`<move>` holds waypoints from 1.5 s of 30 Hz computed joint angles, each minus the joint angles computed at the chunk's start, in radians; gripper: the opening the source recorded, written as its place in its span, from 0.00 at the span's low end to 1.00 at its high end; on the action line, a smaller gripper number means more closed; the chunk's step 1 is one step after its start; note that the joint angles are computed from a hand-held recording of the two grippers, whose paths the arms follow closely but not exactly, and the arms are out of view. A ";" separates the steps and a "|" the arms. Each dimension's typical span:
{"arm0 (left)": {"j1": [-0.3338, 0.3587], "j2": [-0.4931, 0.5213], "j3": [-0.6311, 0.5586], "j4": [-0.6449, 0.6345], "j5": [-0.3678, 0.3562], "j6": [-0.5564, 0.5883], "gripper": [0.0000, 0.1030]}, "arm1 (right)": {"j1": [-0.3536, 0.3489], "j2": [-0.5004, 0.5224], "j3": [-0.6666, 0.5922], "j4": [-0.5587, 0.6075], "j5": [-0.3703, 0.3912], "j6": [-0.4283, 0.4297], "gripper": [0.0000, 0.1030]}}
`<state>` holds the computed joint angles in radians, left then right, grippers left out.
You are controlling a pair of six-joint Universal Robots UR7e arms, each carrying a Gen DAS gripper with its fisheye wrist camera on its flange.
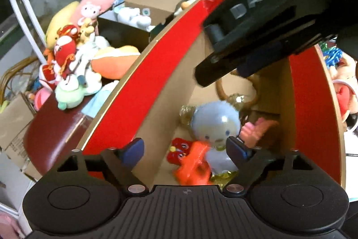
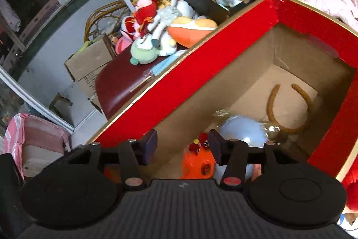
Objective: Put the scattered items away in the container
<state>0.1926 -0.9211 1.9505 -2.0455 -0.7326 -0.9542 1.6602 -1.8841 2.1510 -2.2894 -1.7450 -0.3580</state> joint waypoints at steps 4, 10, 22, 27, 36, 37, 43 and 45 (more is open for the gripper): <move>0.012 0.004 0.006 -0.048 -0.042 0.035 0.92 | -0.019 -0.008 0.009 0.006 -0.027 -0.032 0.61; 0.019 0.019 0.007 -0.066 -0.067 0.078 0.92 | -0.045 -0.022 0.008 0.032 -0.067 -0.053 0.67; 0.029 0.021 -0.007 -0.018 -0.076 0.205 0.96 | -0.067 -0.017 -0.007 0.058 -0.110 -0.106 0.91; 0.037 0.022 -0.010 0.001 -0.080 0.214 0.96 | -0.066 -0.001 0.002 0.038 -0.175 -0.131 0.92; 0.044 0.019 -0.008 0.029 -0.083 0.236 0.96 | -0.030 0.025 0.035 -0.008 -0.263 -0.244 0.94; 0.046 0.018 -0.006 0.027 -0.084 0.235 0.96 | -0.027 0.028 0.038 -0.017 -0.266 -0.256 0.94; 0.047 0.016 -0.001 0.013 -0.089 0.251 0.96 | -0.021 0.044 0.034 -0.039 -0.273 -0.279 0.94; 0.049 0.015 -0.001 0.010 -0.093 0.262 0.96 | -0.014 0.048 0.034 -0.052 -0.280 -0.298 0.94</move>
<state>0.2415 -0.9056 1.9495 -2.0355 -0.8259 -0.6919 1.6467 -1.8357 2.1852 -2.3416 -2.0247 -0.6557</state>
